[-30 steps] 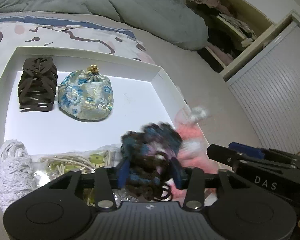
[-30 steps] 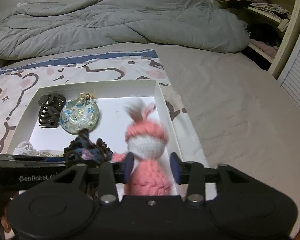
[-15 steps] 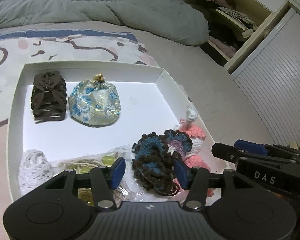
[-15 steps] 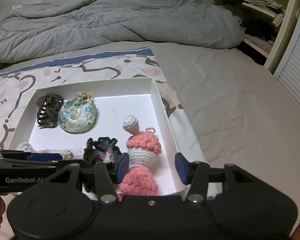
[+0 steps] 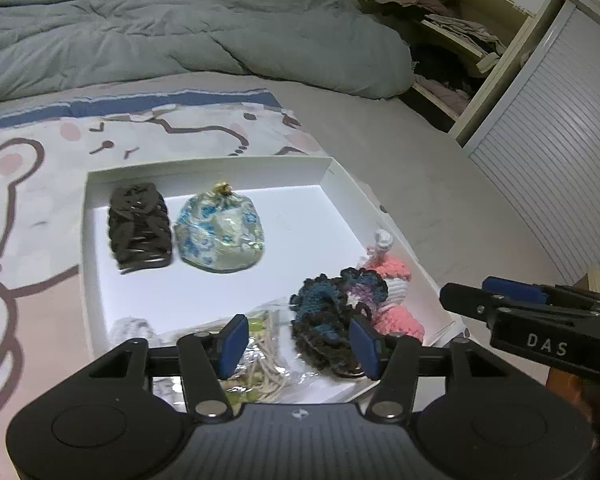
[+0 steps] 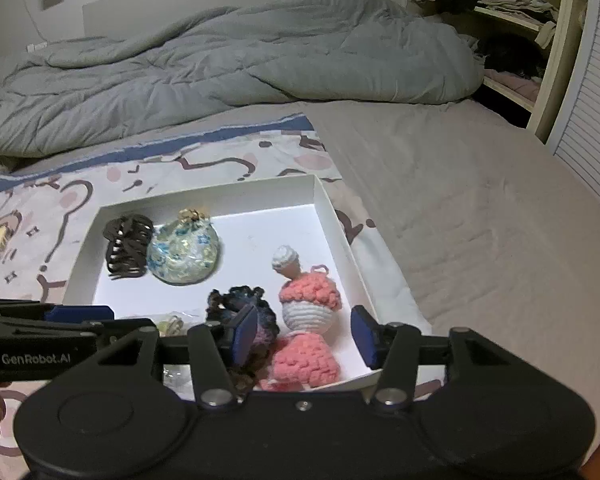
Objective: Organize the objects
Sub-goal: 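Lower the scrunchie and bunny into the box and open both tools, then move both tools back toward the rope bundle and tissue pack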
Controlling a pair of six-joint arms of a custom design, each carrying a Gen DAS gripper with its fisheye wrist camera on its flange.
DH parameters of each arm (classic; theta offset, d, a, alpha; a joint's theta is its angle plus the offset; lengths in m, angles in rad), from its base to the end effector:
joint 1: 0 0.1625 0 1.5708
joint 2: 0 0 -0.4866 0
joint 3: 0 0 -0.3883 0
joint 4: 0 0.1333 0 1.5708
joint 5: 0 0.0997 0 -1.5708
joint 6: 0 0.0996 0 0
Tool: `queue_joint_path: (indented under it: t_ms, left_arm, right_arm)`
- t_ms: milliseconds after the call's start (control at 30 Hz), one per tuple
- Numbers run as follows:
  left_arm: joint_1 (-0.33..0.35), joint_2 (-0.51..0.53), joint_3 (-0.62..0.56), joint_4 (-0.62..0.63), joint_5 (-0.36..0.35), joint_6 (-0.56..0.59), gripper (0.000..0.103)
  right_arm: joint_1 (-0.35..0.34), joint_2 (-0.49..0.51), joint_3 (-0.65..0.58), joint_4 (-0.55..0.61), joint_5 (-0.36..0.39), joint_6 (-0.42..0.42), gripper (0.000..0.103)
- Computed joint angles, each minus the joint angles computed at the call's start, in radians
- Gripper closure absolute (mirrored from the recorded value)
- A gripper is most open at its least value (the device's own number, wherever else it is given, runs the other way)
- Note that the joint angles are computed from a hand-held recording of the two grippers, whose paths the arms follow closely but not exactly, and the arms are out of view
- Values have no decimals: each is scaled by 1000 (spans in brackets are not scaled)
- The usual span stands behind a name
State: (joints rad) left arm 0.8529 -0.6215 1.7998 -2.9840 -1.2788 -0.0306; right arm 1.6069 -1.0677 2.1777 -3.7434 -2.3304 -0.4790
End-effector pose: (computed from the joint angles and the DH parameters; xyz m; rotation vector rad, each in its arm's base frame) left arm -0.3143 -0.6061 0.0175 0.9355 2.7644 -0.4773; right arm 0.0834 -0.5162 0.2930 0.0560 -2.0653 0.9768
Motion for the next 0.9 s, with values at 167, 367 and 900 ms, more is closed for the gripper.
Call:
queue_joint_path:
  t_ms: [167, 367, 900]
  left_arm:
    - [-4, -35, 20, 2, 31, 12, 32]
    - [-13, -71, 45, -2, 81, 36, 13]
    - [-9, -134, 86, -23, 155, 67, 0]
  right_arm:
    - [20, -9, 15, -7, 4, 17, 47]
    - [40, -17, 30, -13, 7, 41, 34]
    - [99, 17, 37, -115, -82, -9, 2]
